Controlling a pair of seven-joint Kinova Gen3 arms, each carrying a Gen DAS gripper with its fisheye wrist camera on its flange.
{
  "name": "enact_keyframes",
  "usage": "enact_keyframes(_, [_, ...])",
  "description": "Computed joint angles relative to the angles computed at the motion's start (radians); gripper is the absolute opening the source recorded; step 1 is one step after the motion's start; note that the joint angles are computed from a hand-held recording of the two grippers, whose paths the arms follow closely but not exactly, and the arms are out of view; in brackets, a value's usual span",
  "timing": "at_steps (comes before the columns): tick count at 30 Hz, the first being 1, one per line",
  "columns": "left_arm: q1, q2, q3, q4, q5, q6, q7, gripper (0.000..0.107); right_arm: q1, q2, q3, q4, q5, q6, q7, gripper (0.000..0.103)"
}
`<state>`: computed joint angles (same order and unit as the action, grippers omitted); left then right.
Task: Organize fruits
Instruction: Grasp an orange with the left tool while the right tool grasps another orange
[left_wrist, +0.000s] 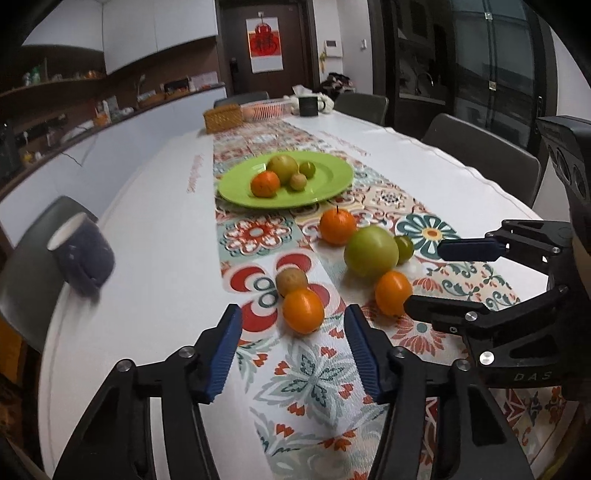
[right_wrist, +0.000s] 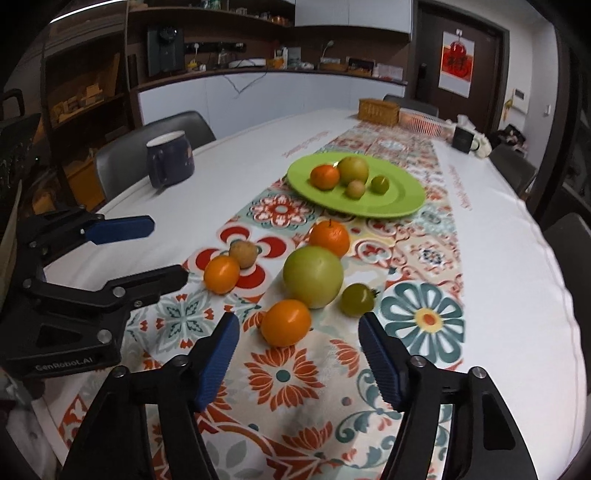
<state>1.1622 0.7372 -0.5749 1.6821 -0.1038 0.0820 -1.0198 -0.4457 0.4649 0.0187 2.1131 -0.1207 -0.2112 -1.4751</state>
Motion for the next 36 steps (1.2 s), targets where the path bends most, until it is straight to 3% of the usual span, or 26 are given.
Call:
enact_keyframes(4, [-0.096, 0.000, 0.105, -0.030, -0.003, 0.018, -0.026, 0.053, 0.062, 0.031, -0.059, -0.040, 0.041, 0.047, -0.019, 0.059])
enact_keyframes(13, [-0.228, 0.015, 0.254, -0.094, -0.015, 0.063, -0.040, 0.049, 0.113, 0.072, -0.113, -0.085, 0.102, 0.082, -0.049, 0.052])
enact_keyframes(17, [-0.262, 0.025, 0.290, -0.123, -0.019, 0.088, -0.023, 0.045, 0.138, 0.088, -0.138, -0.110, 0.121, 0.100, -0.063, 0.049])
enact_keyframes(25, [-0.274, 0.049, 0.308, -0.172, -0.051, 0.146, 0.031, 0.032, 0.218, 0.107, -0.220, -0.131, 0.155, 0.130, -0.089, 0.038])
enact_keyframes(36, [-0.234, 0.021, 0.284, -0.139, -0.103, 0.146, 0.127, 0.032, 0.245, 0.086, -0.243, -0.101, 0.169, 0.103, -0.121, 0.038])
